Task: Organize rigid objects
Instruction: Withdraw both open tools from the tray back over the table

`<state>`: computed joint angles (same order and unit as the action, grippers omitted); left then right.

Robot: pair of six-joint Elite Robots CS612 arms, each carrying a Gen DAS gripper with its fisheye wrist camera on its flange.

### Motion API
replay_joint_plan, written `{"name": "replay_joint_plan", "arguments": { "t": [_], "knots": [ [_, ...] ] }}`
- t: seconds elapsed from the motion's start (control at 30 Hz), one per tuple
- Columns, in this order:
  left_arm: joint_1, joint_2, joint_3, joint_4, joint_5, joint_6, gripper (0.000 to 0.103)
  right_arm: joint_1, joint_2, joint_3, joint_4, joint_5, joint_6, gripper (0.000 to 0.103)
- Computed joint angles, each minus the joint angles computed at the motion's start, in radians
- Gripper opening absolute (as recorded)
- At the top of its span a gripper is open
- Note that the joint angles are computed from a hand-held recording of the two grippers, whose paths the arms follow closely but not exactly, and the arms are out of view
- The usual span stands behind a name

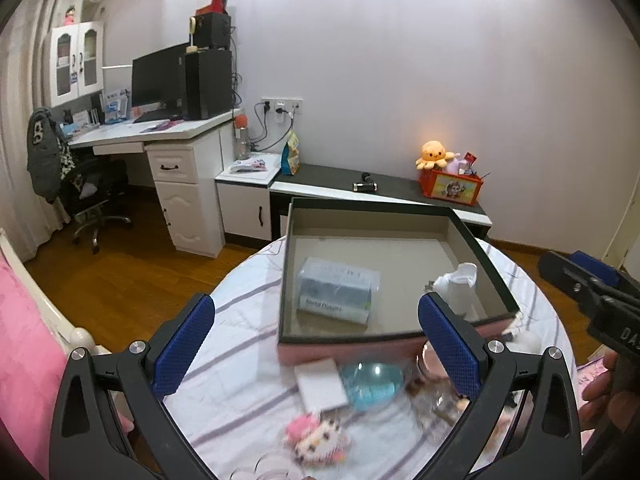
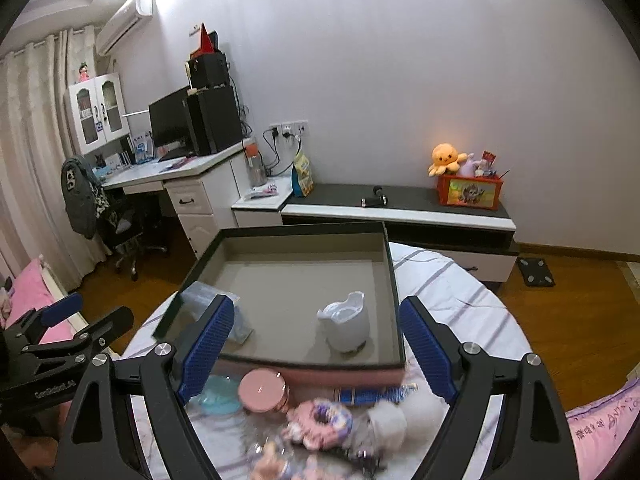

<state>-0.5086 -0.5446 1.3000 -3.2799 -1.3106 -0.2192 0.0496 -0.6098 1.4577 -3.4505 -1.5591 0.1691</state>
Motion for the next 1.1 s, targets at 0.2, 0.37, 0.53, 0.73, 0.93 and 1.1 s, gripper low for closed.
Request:
{"name": "replay_joint_plan", "arguments": {
  "t": [0.2, 0.37, 0.53, 0.73, 0.93, 1.1],
  "knots": [
    [-0.007, -0.051, 0.112, -0.082, 0.007, -0.008, 0.103, 0.015, -0.047, 0.103, -0.074, -0.041, 0.004, 0.086],
    [-0.021, -0.089, 0.206, -0.160, 0.036, -0.003, 0.103, 0.025, -0.075, 0.181, -0.136, -0.057, 0.025, 0.086],
    [-0.031, -0.114, 0.282, -0.214, 0.070, 0.004, 0.103, 0.032, -0.095, 0.240, -0.173, -0.073, 0.034, 0.086],
    [-0.043, -0.121, 0.315, -0.212, 0.069, -0.010, 0.103, 0.044, -0.109, 0.287, -0.193, -0.087, 0.032, 0.086],
    [-0.057, -0.129, 0.333, -0.241, 0.077, 0.007, 0.103, 0.050, -0.111, 0.299, -0.209, -0.083, 0.019, 0.086],
    [-0.062, -0.135, 0.342, -0.253, 0.079, 0.013, 0.103, 0.051, -0.112, 0.307, -0.222, -0.086, 0.015, 0.086]
  ]
}}
